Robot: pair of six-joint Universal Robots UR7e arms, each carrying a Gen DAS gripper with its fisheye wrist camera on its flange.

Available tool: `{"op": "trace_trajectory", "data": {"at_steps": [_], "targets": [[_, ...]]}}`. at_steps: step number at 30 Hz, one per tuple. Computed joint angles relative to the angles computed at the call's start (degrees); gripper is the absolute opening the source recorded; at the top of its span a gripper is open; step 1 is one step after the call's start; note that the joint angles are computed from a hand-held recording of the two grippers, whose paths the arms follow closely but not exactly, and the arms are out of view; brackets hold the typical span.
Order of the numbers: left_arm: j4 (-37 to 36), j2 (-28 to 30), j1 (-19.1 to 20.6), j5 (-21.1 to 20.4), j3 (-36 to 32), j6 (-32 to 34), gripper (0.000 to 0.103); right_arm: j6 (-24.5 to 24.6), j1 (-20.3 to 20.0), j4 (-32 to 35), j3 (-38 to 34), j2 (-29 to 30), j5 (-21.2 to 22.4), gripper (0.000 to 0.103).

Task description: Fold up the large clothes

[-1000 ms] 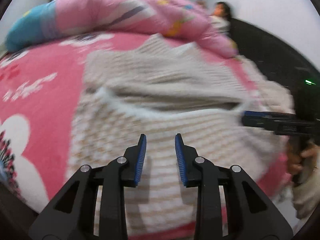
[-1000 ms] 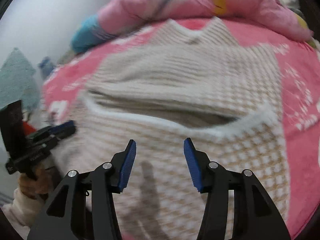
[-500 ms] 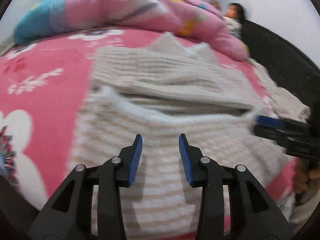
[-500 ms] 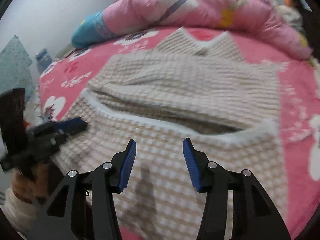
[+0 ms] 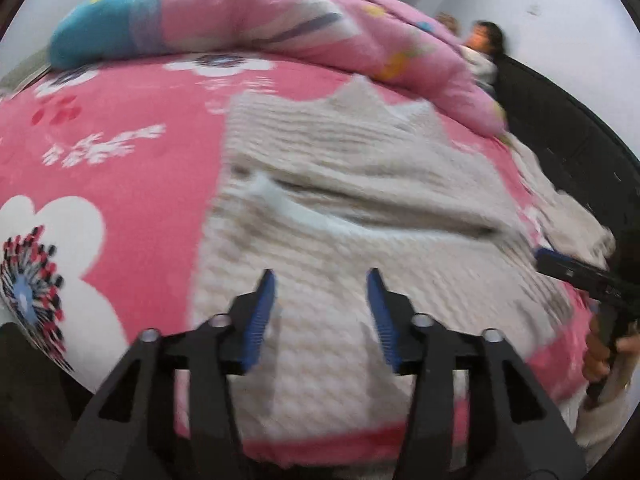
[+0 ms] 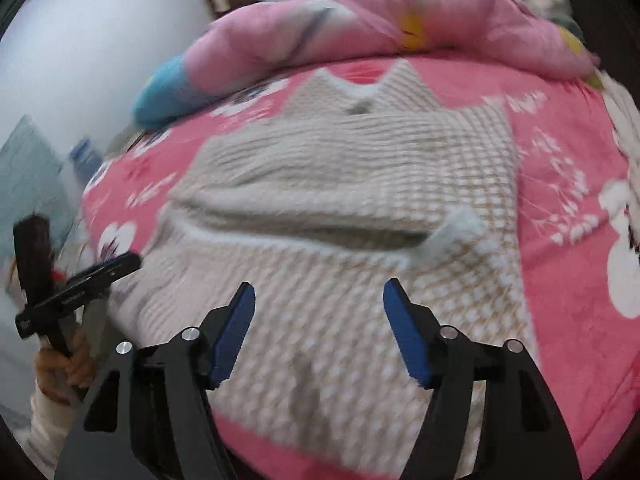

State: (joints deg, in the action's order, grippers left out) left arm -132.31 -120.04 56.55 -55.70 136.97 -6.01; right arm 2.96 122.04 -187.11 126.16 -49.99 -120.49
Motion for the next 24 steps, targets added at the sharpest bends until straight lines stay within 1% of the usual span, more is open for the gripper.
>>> {"op": "trace_trajectory", "data": {"at_steps": [2, 3, 4, 5, 6, 7, 8, 9, 10, 11, 13, 14, 15, 16, 17, 18, 19, 20, 22, 23, 24], "targets": [[1.89, -0.08, -2.23, 0.88, 1.72, -1.89, 0.059, 0.49, 1.22, 1.19, 1.22, 0.20, -0.51, 0.065], [3.00, 0.52, -2.77, 2.02, 3.08, -3.57, 0.064, 0.75, 0.91, 1.87, 1.57, 0.98, -0.07, 0.065], [4.45, -0.79, -3.59, 4.10, 4.99, -4.89, 0.065, 1.67, 0.55, 3.08, 1.43, 1.94, -0.01, 0.065], [4.11, -0.78, -4.50, 7.04, 7.13, -5.14, 0.067, 2.44, -0.43, 3.85, 1.30, 4.26, -0.80, 0.068], [3.74, -1.38, -5.87, 9.13, 8.77, -5.06, 0.068, 0.92, -0.87, 2.22, 1.17, 6.92, -2.53, 0.069], [3.95, -2.12, -7.93, 11.81, 10.20, -5.89, 0.068, -0.47, -0.57, -0.09, 1.39, 8.06, -3.60, 0.070], [5.59, -2.58, -9.12, 13.18, 10.35, -7.65, 0.068, -0.26, -0.18, 0.00, 1.12, 7.84, -4.07, 0.069], [7.44, -2.60, -9.81, 13.85, 9.88, -10.09, 0.069, 1.69, 0.57, 2.49, 0.59, 6.56, -4.44, 0.069], [7.94, -2.53, -9.45, 13.60, 9.41, -10.86, 0.069, 2.70, 1.39, 3.55, 0.26, 5.97, -4.97, 0.069], [8.14, -2.36, -9.08, 13.13, 9.06, -11.66, 0.070, 2.48, 2.62, 3.63, 0.02, 5.64, -6.05, 0.069], [8.13, -2.24, -9.07, 13.15, 9.04, -12.56, 0.070, 0.38, 4.78, 2.24, -0.08, 6.32, -8.82, 0.069], [8.80, -2.44, -9.57, 13.71, 9.25, -13.51, 0.071, 0.16, 5.12, 2.90, -0.34, 6.99, -10.30, 0.069], [9.21, -2.37, -9.87, 14.19, 9.38, -14.23, 0.072, -0.07, 4.50, 3.35, -0.37, 7.83, -11.26, 0.071], [10.02, -2.31, -10.28, 14.65, 9.46, -15.26, 0.072, -0.56, 2.83, 1.40, 0.68, 8.44, -10.09, 0.073], [10.58, -2.22, -10.77, 15.22, 9.59, -16.13, 0.073, -0.64, 1.53, -0.12, 1.67, 7.98, -8.16, 0.073], [10.56, -3.18, -10.15, 15.48, 9.81, -15.14, 0.073, 0.33, 0.95, 0.77, 2.01, 6.60, -6.58, 0.073], [11.47, -3.27, -10.55, 15.92, 9.73, -16.19, 0.073, 1.47, 1.19, 2.41, 1.85, 5.44, -6.46, 0.073], [11.21, -2.77, -10.42, 15.86, 9.61, -16.52, 0.074, 2.03, 1.82, 2.98, 1.76, 4.58, -7.20, 0.073], [11.39, -2.45, -10.07, 15.33, 9.12, -17.05, 0.074, 1.05, 3.19, 2.03, 1.63, 4.36, -10.68, 0.073], [11.10, -2.22, -9.98, 15.31, 9.11, -16.99, 0.074, 0.82, 3.37, 2.15, 1.59, 4.47, -12.87, 0.077], [11.24, -2.22, -10.15, 15.49, 9.20, -17.21, 0.075, 1.51, 3.04, 2.94, 1.66, 4.50, -14.13, 0.083]]}}
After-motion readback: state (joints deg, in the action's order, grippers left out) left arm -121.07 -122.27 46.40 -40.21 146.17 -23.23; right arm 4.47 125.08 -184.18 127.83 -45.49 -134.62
